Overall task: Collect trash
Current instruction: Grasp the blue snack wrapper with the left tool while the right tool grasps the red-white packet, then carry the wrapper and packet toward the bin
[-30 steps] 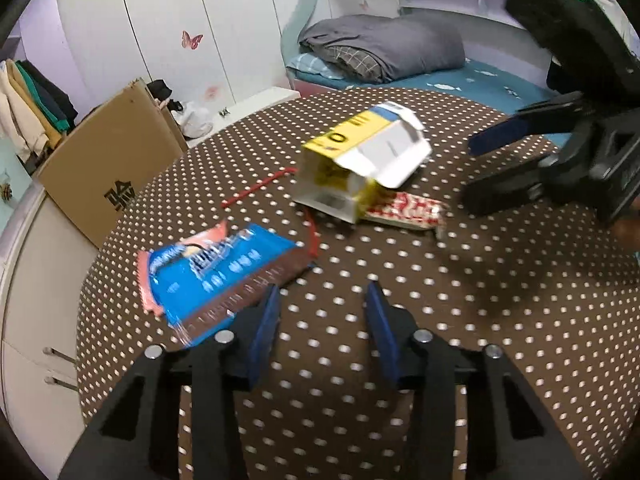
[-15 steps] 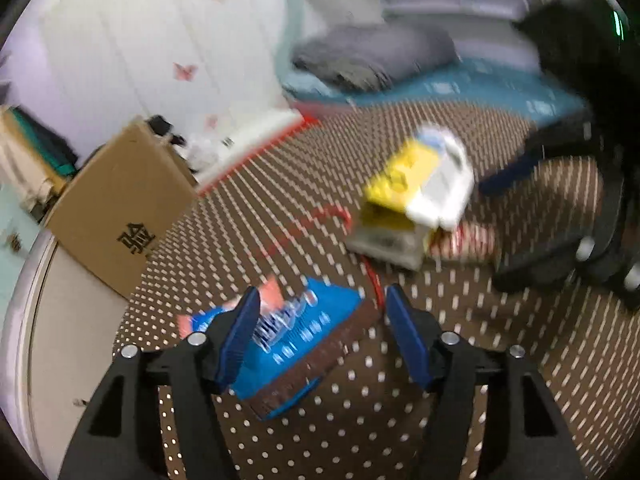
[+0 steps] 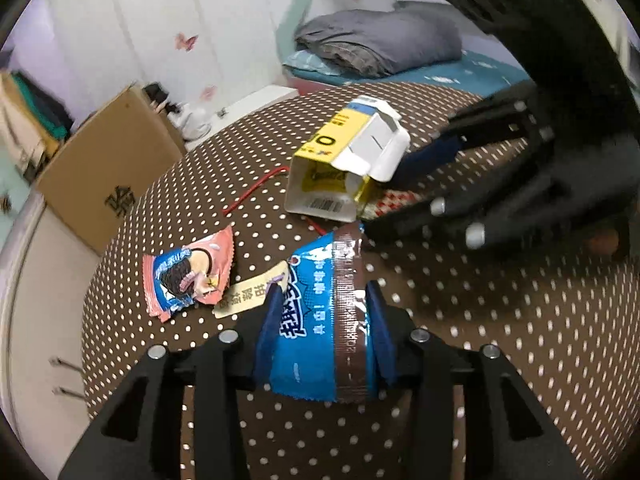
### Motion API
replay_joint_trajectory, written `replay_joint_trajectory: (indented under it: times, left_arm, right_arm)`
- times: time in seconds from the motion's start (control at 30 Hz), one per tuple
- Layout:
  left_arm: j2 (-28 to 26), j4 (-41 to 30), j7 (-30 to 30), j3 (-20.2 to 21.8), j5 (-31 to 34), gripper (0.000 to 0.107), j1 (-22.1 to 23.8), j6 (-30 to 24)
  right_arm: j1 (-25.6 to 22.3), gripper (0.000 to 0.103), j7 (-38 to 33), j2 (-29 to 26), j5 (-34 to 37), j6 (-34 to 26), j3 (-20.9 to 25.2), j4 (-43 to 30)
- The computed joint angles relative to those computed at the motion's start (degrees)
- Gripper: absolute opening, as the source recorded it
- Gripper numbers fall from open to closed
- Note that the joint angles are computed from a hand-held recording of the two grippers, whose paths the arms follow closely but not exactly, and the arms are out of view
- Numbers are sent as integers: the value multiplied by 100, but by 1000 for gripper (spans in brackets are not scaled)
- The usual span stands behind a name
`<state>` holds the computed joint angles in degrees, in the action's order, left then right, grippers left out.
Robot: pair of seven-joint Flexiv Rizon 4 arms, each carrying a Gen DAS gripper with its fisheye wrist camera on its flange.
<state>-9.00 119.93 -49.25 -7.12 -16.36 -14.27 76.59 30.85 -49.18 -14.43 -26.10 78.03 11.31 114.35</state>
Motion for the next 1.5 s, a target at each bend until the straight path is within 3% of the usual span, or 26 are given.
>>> replay_joint_trajectory:
  times: [0.07,0.1,0.2,0.43,0.63,0.9,1.27,1.5]
  left_arm:
    - [-64,-99,-232,9,-75,41,-1,-93]
    - [-67,-91,-291,-11,-141,39,-1,-102]
    - [-25,12,-412,-71,-273,31,-50,-33]
    - [271,518,-316,-256,-1162,26,-140,255]
    - [477,807,-158,-320,-1962,25,-374,468]
    - [563,672,7,-340,-2700,24,-728,589]
    - [344,-114,-817,-383,-1924,24,-885,268]
    - [-187,-1047,-1564,-543,-1205,24,-990,-51]
  right_arm:
    - [159,38,116,-40,-407,-47,-196,-18]
    - [232,26,218,-39,-640,-116,-300,-24]
    - [214,23,298,1,-934,-272,-299,2]
    - [-204,21,-262,403,230,-117,316,392]
    - [-395,21,-730,916,1244,88,583,812]
    - [-561,21,-339,1492,1200,444,424,1358]
    - [-1332,21,173,2462,901,864,316,2022]
    - [-2240,21,564,3211,678,996,323,2481]
